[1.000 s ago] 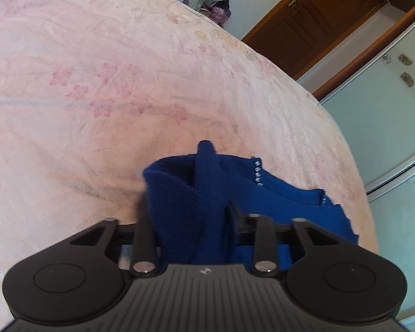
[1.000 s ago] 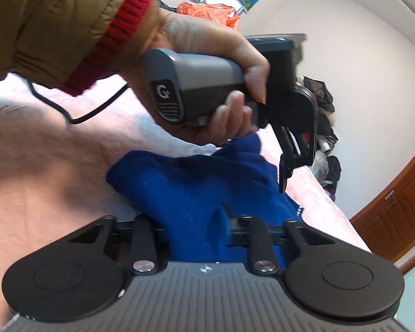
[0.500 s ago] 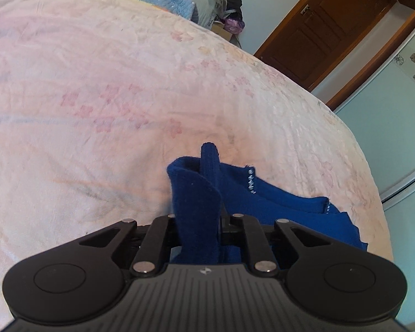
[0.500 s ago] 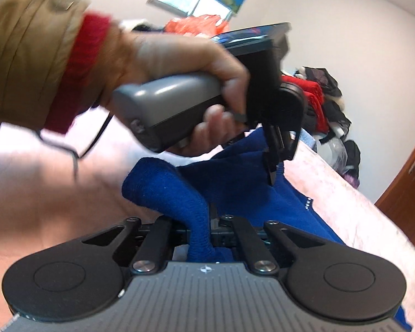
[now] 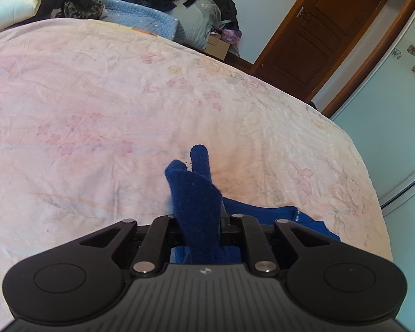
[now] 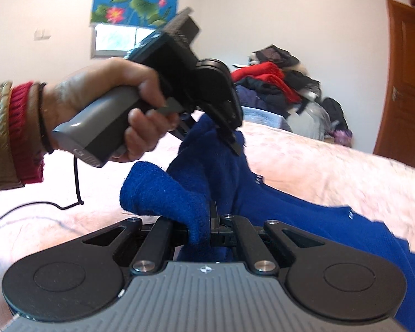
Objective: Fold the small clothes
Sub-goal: 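Grasp the folded sweater with the right gripper while the left gripper holds it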
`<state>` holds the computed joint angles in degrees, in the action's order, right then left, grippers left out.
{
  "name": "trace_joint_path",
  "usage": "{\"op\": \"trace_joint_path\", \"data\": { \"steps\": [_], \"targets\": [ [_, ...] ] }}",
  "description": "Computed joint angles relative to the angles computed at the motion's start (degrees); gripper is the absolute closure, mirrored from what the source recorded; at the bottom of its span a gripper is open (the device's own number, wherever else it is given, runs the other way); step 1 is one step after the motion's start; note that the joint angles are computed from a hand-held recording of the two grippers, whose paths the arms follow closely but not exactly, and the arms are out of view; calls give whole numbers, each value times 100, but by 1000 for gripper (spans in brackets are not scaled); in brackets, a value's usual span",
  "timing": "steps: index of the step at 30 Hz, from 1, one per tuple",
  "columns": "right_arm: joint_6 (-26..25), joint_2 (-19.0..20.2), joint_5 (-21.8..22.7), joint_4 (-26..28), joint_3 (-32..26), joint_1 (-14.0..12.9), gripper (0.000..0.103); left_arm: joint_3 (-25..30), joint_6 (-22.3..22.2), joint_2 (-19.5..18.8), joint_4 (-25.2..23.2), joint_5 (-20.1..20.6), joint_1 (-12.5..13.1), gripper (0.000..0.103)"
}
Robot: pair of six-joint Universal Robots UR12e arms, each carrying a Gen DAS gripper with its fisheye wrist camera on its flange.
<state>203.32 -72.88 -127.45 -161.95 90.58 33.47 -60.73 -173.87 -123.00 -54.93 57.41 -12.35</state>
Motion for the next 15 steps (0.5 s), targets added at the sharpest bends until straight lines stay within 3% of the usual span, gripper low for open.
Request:
{"op": "trace_joint_path", "data": {
  "steps": [15],
  "targets": [
    [1289,-722,-86,-629,1092,-249,98,-139,337,188,54,-6,-489,91]
  ]
}}
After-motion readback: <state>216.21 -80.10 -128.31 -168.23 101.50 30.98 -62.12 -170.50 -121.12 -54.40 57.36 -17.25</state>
